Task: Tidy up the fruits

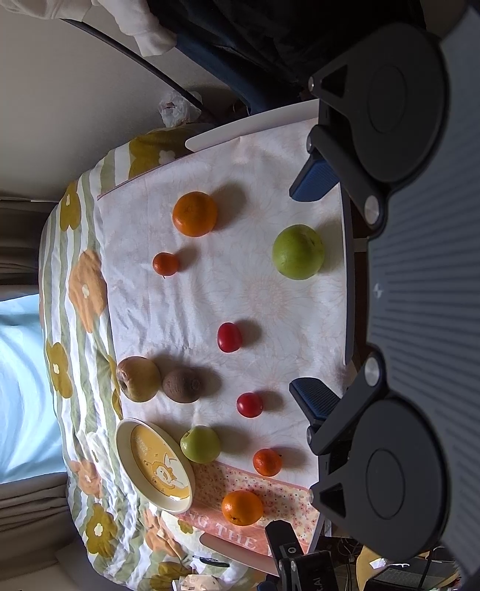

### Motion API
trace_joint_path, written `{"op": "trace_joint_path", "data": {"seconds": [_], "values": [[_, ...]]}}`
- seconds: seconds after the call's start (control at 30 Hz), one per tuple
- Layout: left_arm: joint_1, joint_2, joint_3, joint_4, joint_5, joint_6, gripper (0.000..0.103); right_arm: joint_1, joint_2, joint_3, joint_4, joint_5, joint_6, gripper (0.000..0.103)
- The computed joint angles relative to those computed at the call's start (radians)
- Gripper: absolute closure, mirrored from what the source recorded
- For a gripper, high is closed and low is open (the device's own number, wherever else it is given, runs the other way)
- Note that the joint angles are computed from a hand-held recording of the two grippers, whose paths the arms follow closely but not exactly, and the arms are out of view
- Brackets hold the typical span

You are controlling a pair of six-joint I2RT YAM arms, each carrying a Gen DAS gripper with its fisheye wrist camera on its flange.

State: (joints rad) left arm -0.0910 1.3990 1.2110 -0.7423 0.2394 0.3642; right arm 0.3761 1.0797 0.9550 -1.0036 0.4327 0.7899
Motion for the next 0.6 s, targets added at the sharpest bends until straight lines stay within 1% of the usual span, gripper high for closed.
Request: {"op": "trace_joint_path", "data": {"seconds": [0.6], "values": [[0.003, -0.013, 0.003, -0.014, 0.008, 0.010, 0.000, 0.002, -0.003, 0.000, -0.001, 0.007, 0.000, 0.000]]}}
